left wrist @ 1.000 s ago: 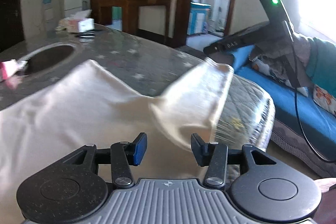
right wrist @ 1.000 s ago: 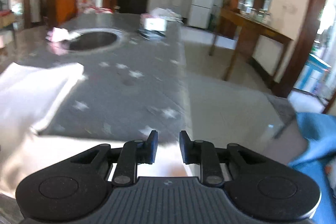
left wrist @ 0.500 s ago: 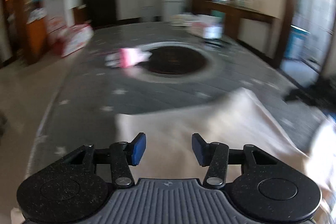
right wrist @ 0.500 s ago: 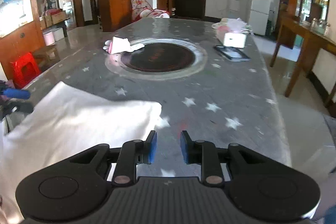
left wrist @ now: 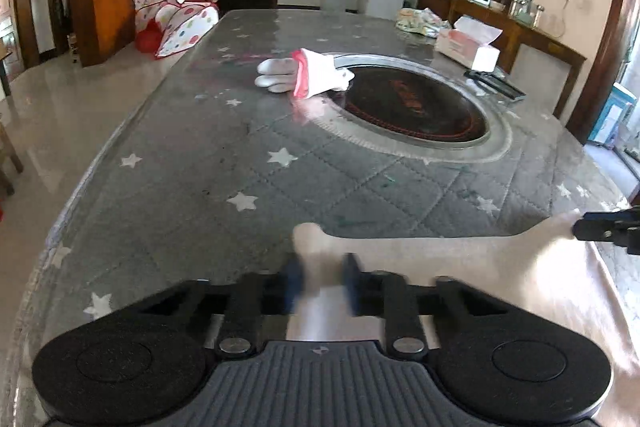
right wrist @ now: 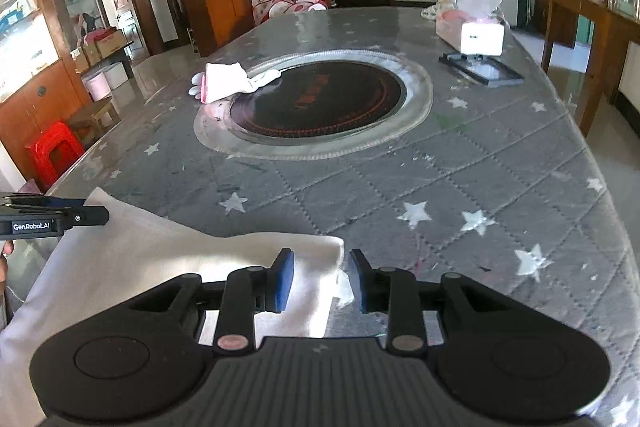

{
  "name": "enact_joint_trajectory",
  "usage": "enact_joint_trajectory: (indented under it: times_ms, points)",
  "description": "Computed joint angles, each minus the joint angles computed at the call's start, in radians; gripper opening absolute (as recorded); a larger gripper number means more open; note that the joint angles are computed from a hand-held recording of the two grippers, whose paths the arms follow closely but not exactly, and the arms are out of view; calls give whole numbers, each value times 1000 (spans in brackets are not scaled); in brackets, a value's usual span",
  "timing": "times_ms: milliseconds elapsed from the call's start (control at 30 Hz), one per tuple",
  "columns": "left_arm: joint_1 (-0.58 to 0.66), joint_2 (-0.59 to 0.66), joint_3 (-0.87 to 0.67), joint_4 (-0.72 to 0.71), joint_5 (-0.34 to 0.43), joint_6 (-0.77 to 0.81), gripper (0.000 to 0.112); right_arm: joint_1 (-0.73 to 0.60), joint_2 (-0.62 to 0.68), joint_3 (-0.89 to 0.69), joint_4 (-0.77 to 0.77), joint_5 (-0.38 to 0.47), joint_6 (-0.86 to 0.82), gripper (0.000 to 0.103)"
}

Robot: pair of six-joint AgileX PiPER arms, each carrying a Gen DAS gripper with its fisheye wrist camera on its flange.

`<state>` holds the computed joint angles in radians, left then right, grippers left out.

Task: Fold clothes

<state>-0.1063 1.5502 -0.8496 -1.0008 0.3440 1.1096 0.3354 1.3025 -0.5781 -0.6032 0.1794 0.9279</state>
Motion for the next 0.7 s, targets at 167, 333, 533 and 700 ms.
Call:
enact_joint_trajectory:
  times_ms: [167,333,533,700]
  points:
    - [73,-71,49,-252,124,261,7,-11,2,20,-89,-37,106,12]
    - [174,-200,146,-405,378,523,7,16,-38,42,-360,-7,389,6]
    - [149,-341,258,-506,388,793,7,95,-25,27,-512,101,536,6]
    - [55,-233,195,-666,76,827,6,148,-12,28,-657,173,701,6]
